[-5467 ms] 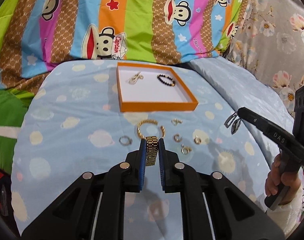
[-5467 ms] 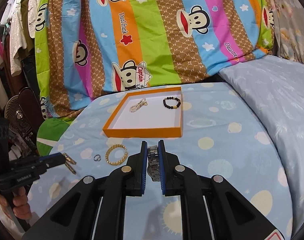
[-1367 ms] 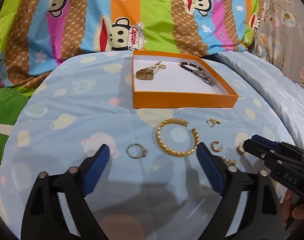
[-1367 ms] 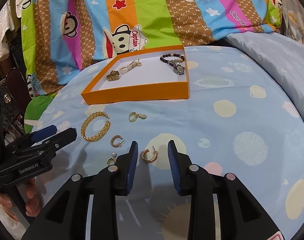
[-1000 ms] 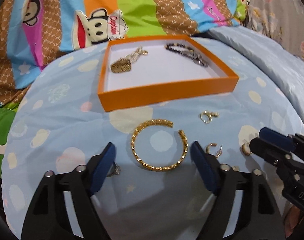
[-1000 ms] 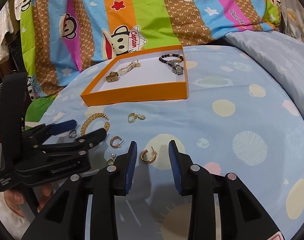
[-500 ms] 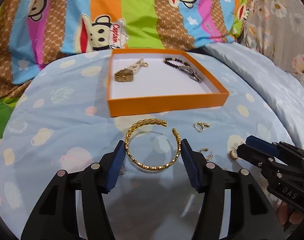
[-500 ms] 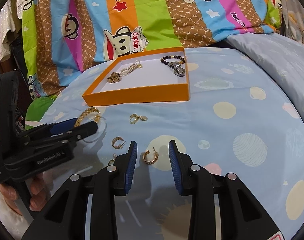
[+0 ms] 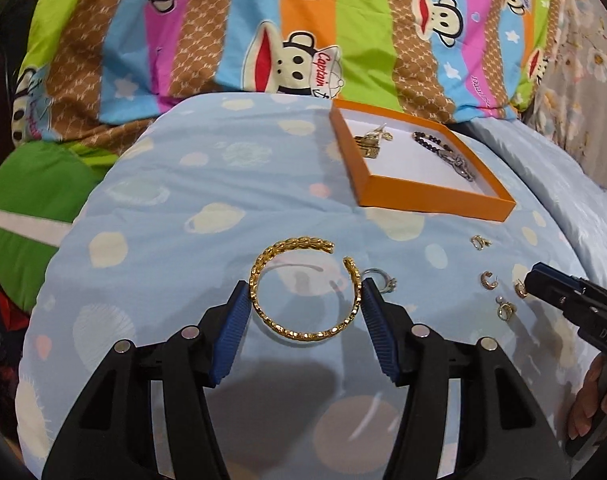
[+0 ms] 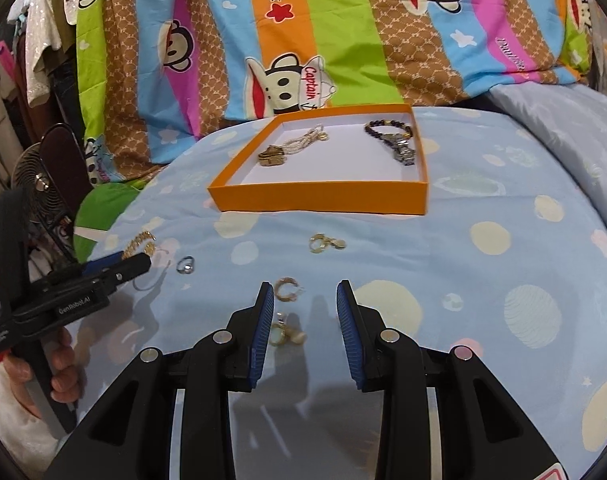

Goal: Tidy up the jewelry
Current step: 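Grasp the gold twisted bangle with the left tool while the right tool grasps a gold hoop earring, then carry the bangle and hoop earring with both tools over the orange box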

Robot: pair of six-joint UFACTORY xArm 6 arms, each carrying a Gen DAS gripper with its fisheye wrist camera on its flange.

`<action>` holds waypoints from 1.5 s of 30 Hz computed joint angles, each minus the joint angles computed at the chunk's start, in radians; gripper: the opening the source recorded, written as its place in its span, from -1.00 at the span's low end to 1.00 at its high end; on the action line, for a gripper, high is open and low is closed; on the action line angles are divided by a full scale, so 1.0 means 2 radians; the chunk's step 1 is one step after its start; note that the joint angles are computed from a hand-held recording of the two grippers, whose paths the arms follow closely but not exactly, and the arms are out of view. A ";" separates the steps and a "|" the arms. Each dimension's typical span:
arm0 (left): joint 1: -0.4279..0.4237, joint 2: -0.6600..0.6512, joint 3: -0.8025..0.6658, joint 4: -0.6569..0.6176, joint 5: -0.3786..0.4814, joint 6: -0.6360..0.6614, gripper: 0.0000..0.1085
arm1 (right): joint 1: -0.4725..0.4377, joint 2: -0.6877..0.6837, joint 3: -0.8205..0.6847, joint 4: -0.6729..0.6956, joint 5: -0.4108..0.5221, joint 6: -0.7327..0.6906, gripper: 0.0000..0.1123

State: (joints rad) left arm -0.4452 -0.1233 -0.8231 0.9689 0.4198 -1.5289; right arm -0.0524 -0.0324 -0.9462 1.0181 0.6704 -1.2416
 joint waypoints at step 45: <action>-0.005 0.039 -0.087 -0.050 -0.032 0.105 0.01 | 0.013 0.028 -0.083 -0.049 -0.031 0.055 -0.66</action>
State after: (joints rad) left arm -0.4544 -0.0453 -0.9980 0.8686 0.3566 -1.3185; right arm -0.0272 0.0232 -1.1115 0.9205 0.6077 -1.1315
